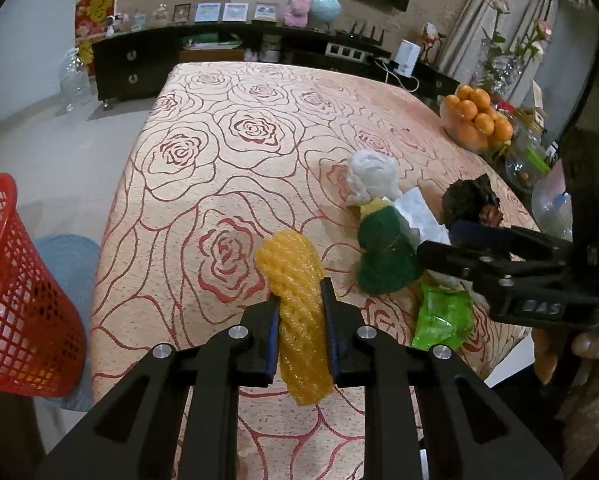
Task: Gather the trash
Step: 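Grasp the white tissue with the right tool while the left tool holds the foam net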
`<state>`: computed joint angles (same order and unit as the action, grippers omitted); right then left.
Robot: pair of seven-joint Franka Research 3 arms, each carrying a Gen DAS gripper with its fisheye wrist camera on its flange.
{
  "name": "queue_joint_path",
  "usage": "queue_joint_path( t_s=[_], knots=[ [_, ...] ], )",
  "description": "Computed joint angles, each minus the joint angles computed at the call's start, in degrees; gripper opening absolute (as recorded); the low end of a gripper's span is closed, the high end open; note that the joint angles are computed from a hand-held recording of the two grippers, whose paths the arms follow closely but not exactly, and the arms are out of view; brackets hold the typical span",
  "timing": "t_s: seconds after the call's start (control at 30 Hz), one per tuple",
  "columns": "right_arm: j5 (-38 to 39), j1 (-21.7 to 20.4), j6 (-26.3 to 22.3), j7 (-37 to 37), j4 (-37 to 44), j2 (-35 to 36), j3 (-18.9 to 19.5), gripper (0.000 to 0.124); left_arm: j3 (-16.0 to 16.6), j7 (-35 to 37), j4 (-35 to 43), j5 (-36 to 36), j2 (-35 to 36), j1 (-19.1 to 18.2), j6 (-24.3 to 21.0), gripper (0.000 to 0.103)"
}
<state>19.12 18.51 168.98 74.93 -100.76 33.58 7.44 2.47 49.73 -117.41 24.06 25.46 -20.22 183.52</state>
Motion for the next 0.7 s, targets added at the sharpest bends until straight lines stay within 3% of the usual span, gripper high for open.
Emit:
queue_joint_path(
  t_s=[0.27, 0.5, 0.7],
  knots=[
    [-0.7, 0.6, -0.9, 5.5, 1.1, 1.0, -2.8, 0.064, 1.3, -0.6, -0.6, -0.2, -0.5, -0.9, 0.4, 0.018],
    [-6.3, 4.3, -2.9, 8.3, 6.3, 5.3, -6.4, 0.064, 1.6, -0.5, -0.7, 0.0, -0.5, -1.1, 0.3, 0.018],
    [-7.7, 4.1, -3.5, 9.8, 8.2, 6.5, -6.4, 0.061, 2.5, -1.3, -1.0, 0.1, -0.7, -1.7, 0.2, 0.018]
  ],
)
